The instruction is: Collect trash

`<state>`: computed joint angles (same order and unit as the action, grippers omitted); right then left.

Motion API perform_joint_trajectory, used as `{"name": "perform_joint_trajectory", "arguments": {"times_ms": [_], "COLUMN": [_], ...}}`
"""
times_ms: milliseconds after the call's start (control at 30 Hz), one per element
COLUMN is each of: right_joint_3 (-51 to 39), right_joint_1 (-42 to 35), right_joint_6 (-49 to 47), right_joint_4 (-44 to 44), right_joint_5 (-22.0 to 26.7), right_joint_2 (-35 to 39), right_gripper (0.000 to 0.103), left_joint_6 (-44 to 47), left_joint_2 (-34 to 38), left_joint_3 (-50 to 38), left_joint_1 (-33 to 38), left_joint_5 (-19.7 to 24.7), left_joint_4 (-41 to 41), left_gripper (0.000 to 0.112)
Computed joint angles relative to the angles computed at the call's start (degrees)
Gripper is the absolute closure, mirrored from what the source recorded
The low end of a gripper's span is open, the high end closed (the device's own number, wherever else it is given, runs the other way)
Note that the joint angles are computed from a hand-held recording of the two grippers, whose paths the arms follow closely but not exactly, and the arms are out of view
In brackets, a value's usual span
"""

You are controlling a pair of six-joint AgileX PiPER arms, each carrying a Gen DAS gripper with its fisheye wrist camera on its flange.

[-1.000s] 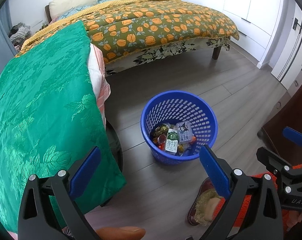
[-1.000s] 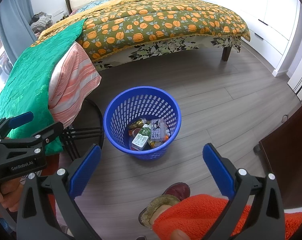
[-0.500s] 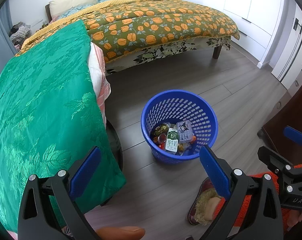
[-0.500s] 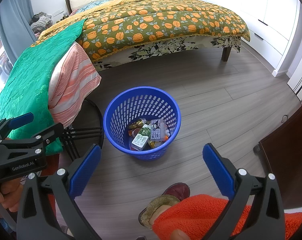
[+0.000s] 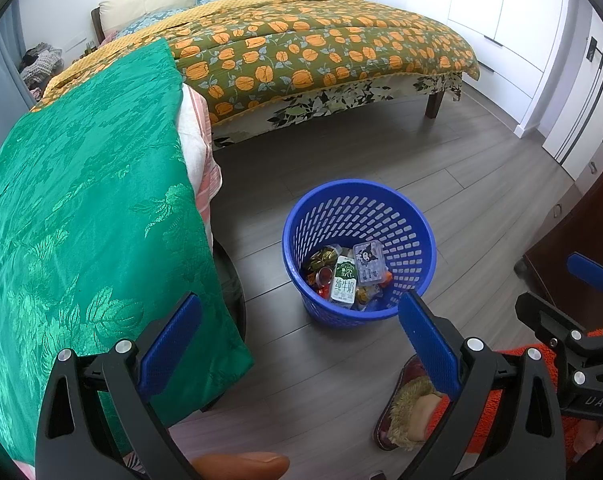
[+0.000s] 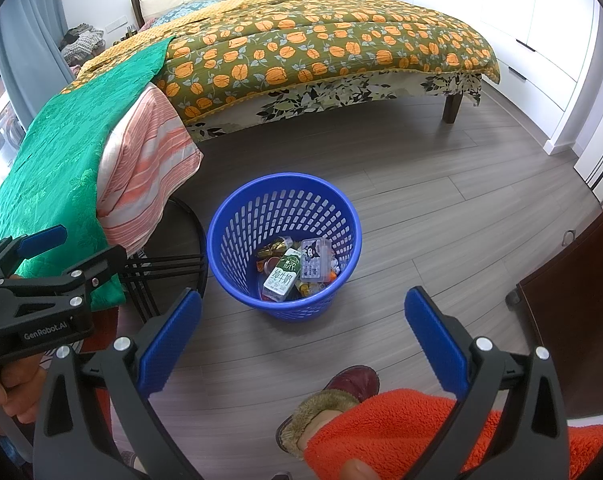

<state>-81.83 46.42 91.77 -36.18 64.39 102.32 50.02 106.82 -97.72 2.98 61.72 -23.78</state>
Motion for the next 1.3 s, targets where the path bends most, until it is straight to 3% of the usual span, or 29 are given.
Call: {"name": "perform_joint_trajectory", "arguments": {"times_ms": [733, 1067, 1300], "right_joint_3": [-0.2, 0.2, 0.3], "right_joint_1": [-0.1, -0.3, -0.3], "right_joint_6": [-0.5, -0.9, -0.9], "right_joint_4": [-0.1, 0.1, 0.1], "right_joint_5": [0.6, 0.8, 0.8], "right_joint_2": [-0.1, -0.6, -0.7], "right_gripper": [0.005, 0.005, 0.005], "left_joint_6": [0.4, 2.6, 1.5], "left_joint_2": [-0.1, -3.0, -2.5], "left_joint_3": [0.4, 4.6, 3.3], "left_joint_1": [0.2, 0.6, 0.2], "left_joint_5": [-0.1, -4.3, -3.1], "left_joint_4": [-0.2, -2.1, -1.2], "left_gripper": [0.015, 0.015, 0.015]}}
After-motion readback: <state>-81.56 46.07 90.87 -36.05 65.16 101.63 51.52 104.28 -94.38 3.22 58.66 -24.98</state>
